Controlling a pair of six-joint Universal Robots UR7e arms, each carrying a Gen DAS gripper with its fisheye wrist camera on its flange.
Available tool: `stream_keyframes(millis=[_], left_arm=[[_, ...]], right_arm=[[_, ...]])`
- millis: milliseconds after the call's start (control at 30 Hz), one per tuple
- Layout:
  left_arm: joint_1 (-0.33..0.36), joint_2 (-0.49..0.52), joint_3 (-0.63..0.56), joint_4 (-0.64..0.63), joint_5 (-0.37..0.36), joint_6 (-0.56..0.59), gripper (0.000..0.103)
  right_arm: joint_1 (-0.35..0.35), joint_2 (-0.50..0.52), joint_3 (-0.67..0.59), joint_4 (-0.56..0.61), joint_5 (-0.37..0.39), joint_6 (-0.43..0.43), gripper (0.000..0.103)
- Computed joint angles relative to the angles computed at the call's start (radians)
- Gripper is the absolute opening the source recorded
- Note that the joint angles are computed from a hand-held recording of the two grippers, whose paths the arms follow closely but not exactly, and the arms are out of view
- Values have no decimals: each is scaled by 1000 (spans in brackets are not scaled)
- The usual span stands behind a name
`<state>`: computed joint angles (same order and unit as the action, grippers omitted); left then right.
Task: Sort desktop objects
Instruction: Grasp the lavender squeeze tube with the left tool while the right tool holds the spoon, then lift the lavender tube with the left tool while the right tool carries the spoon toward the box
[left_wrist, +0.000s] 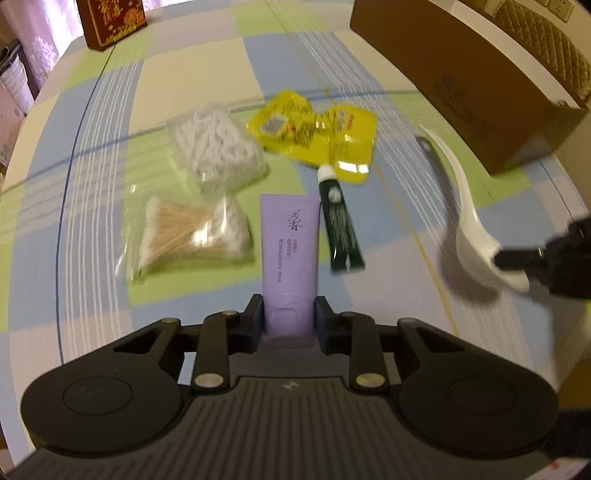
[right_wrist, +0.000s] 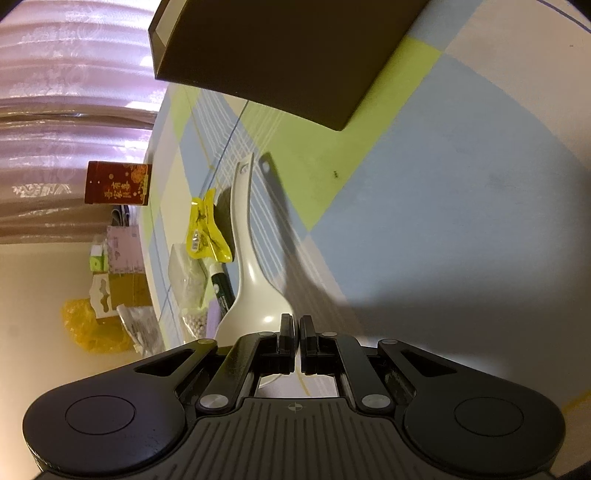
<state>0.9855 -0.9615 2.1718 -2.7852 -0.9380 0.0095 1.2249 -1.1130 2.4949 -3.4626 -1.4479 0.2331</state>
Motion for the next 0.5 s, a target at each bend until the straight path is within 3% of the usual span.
stream_keyframes(millis=[200,500], left_arm=[[-23,-66,69,46,7,-41,24],[-32,-19,42,31,43,-86,38]], right_arm=[[-14,-23,7,24,10,-15,0],[-26,-52,24,41,27,-43,0]])
